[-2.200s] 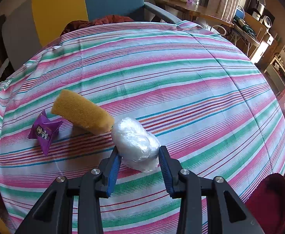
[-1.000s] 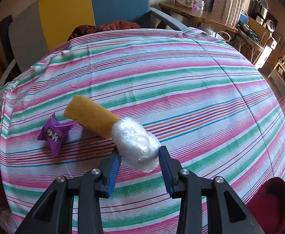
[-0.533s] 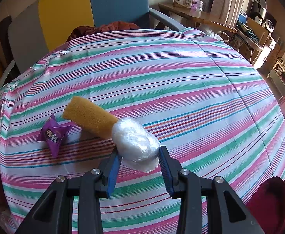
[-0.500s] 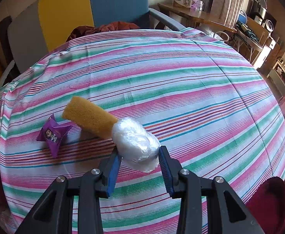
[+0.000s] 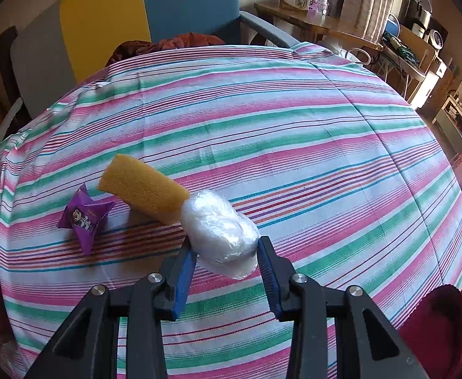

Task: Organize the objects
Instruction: 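Lower the yellow sponge into the gold tray and open the left tool while the right tool holds the bag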

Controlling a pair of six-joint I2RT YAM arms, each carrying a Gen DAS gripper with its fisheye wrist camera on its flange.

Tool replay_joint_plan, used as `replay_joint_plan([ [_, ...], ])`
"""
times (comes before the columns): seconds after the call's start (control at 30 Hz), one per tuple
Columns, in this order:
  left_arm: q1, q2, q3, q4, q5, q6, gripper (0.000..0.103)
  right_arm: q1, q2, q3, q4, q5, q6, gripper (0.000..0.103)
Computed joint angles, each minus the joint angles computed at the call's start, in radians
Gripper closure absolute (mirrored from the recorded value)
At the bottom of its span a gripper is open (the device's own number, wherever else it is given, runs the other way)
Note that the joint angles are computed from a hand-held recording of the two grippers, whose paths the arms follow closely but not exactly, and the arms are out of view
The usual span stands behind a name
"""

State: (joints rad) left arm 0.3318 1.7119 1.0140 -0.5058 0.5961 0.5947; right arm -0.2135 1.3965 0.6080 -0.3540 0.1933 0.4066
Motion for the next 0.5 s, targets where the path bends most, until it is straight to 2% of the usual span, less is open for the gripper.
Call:
replay_joint_plan([
  [0.27,-0.044,-0.014,0.011,0.108,-0.026,-0.053,0.037,0.003,-0.001,-0.001,-0.004,0.005,0.002,0.064],
  [0.5,-0.204,0.111,0.126,0.234,-0.194,-0.178,0.035,-0.003,0.004,0.001,-0.007,0.002,0.0,0.064],
])
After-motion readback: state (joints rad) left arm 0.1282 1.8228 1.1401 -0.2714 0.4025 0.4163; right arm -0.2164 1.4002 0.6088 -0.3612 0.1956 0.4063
